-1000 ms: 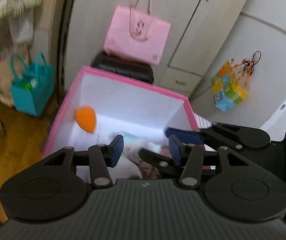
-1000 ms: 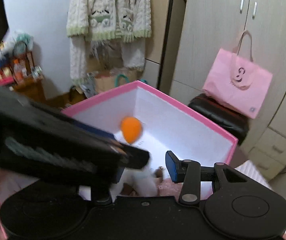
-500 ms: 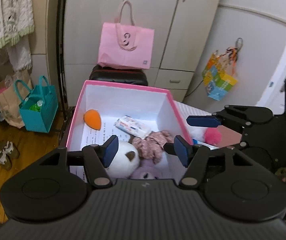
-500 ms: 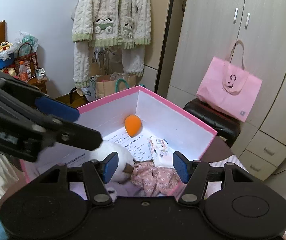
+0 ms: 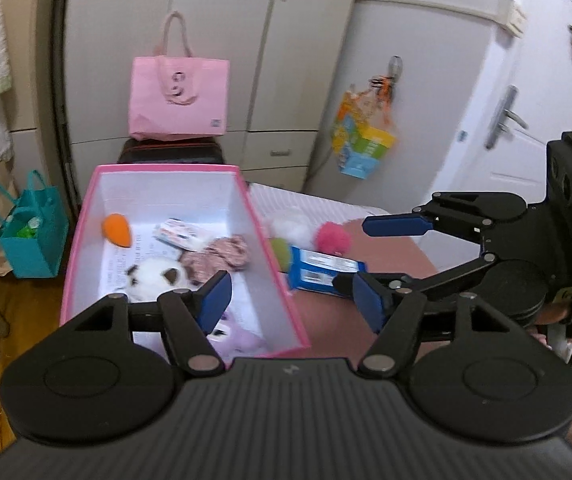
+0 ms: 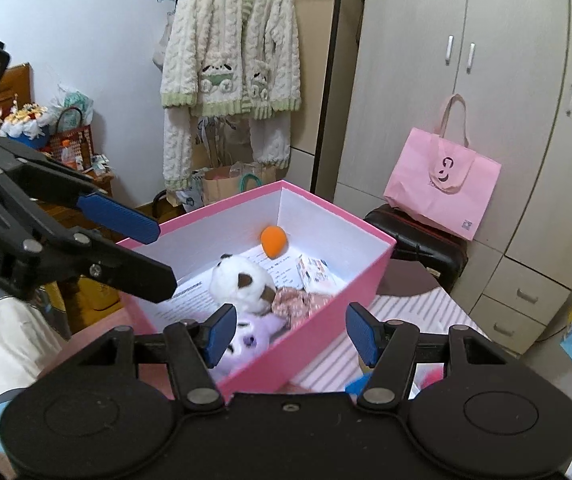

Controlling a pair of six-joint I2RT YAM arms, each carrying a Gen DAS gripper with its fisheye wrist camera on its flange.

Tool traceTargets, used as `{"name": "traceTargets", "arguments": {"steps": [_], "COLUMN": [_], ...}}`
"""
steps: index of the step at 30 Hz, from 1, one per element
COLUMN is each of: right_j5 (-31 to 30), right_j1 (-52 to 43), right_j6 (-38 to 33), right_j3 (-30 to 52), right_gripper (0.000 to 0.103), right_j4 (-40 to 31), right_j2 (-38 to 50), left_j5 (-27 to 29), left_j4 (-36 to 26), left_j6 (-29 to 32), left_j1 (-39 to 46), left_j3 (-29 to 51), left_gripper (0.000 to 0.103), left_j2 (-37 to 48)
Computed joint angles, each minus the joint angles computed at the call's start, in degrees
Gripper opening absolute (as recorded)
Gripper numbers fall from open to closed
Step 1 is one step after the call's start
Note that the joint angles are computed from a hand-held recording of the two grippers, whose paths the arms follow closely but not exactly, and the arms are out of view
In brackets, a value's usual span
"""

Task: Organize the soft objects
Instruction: 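Open the left tool and withdraw it toward the blue wipes pack, then grasp the blue wet-wipes pack with the left tool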

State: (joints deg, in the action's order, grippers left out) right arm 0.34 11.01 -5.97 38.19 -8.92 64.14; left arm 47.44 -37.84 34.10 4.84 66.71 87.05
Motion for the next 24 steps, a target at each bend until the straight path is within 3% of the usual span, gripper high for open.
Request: {"name": "traceTargets", "arguments": {"steps": [4, 9, 14, 19, 24], "right_j5": [-2.7, -5.8, -13.6, -23.8, -31.0], "right_j1": [-2.9, -8.5, -18.9, -31.0, -38.9], "right_j6": [-1.0, -2.2, -5.7, -10.8, -14.2], "right_j3": [-5.1, -11.6, -16.6, -20.2, -23.4], "right_gripper": [0.069, 0.069, 0.075, 0.076, 0.076], "right_j4": [-4.4, -9.4, -14.0, -12.5, -2.6], "right_j2": [-10.5, -23.0, -32.5, -32.5, -23.4], "left_j5": [3.3, 4.6, 1.5, -5.3, -16.0], "left_j4": [-2.8, -2.7, 5.5, 18.4, 26.2], "left_j6": [3.9, 3.5, -2.6, -12.3, -18.2], "left_j1": [-1.1, -6.2, -13.7, -21.8, -29.4], "left_j3": [-2.9, -7.0, -12.9, -17.8, -17.6], "left_gripper": [0.071, 0.072, 0.072, 0.072, 0.07], "left_j2": [-3.4, -6.7, -9.6, -8.6, -2.7]}}
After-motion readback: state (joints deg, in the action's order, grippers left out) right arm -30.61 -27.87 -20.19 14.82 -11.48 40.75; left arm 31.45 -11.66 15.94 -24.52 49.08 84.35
